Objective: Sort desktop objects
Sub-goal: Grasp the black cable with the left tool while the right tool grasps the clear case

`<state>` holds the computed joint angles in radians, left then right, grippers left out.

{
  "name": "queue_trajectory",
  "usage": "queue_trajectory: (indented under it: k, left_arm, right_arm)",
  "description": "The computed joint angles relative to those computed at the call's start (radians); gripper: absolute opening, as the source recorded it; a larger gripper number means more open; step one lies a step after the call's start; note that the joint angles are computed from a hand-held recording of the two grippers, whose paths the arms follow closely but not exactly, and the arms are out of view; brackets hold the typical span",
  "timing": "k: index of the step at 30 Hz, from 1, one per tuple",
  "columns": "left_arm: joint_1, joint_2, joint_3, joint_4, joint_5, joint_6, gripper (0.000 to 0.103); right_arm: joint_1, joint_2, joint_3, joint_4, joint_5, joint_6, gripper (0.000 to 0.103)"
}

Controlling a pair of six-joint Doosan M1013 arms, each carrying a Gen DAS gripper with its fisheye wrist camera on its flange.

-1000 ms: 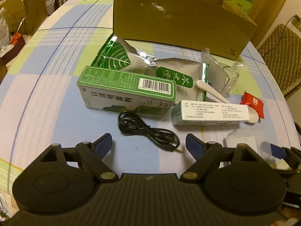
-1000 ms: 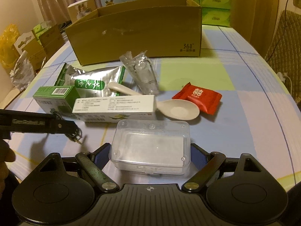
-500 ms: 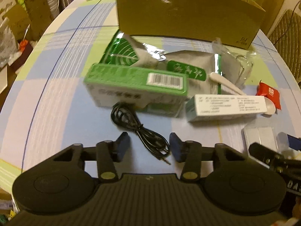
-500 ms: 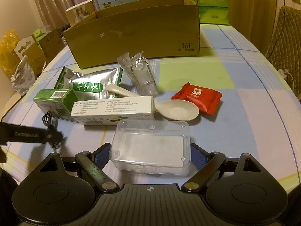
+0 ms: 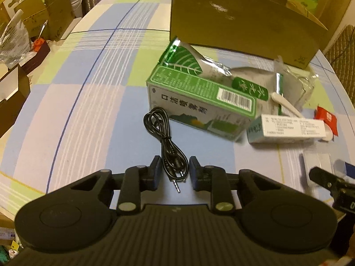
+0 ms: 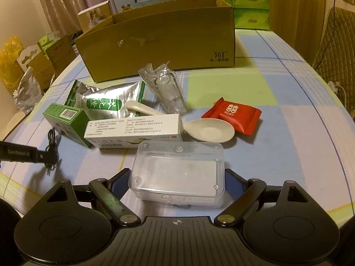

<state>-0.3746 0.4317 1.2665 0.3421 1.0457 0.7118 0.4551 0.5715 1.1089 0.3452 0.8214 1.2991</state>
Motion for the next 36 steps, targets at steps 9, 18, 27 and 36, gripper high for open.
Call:
queue_trajectory:
  k: [9, 18, 27, 36]
  left_arm:
    - [0.012, 0.013, -0.011, 0.002, 0.006, 0.005, 0.024]
    - [-0.001, -0.019, 0.017, -0.071, -0.007, 0.079, 0.022]
    - [-0.034, -0.029, 0.033, -0.093, -0.025, 0.174, 0.022]
    - [-0.025, -0.020, 0.022, -0.037, -0.026, 0.041, 0.030]
  right_arm:
    - [0.001, 0.005, -0.006, 0.004, 0.009, -0.004, 0.085]
    - [0.001, 0.001, -0.002, 0.010, 0.003, -0.012, 0.085]
    - [0.000, -0.001, 0.002, 0.012, 0.009, -0.013, 0.085]
    - [0.000, 0.002, 0.000, 0.021, 0.008, -0.018, 0.085]
